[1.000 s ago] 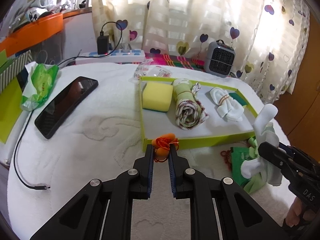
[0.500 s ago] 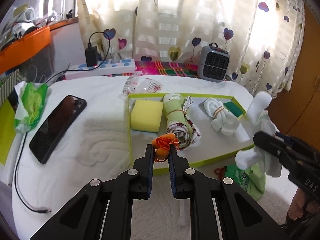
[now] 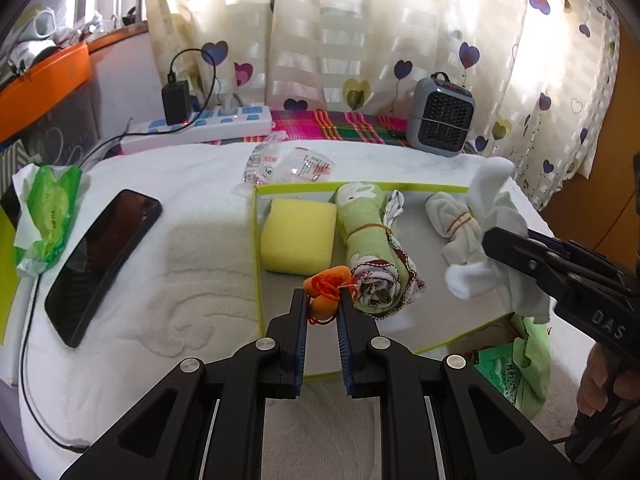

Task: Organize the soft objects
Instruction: 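Carry the white bundle and orange earplugs over the box lid with both tools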

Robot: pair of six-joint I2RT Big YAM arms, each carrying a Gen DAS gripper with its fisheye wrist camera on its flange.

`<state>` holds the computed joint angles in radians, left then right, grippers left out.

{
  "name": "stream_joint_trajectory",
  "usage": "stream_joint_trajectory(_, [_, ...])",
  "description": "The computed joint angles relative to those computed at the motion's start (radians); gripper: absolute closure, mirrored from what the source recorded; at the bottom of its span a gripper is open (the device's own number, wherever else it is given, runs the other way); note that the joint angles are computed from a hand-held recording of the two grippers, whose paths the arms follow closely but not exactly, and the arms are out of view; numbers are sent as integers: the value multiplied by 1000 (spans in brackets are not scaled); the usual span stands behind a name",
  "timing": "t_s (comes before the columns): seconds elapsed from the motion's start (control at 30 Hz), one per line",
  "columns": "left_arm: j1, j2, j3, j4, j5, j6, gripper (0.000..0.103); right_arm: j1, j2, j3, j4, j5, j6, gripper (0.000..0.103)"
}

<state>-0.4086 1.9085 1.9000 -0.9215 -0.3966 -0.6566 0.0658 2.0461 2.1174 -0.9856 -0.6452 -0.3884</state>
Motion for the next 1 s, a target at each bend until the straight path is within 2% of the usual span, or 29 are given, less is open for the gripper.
stream_joint_trajectory(0.37, [11, 35, 28, -25, 25, -5, 90, 32, 144, 218, -124, 70, 9, 72])
stream_joint_trajectory(0.53, [16, 48, 38, -41, 29, -10, 90, 43, 186, 278, -168, 88, -7, 72])
stream_joint_trajectory(0.8, [18, 54, 44, -46, 28, -10, 88, 57, 233, 342, -212, 131, -14, 70])
stream_joint_trajectory(1.0, [18, 57, 46, -41, 33, -1, 87, 62, 235, 340, -205, 150, -25, 70])
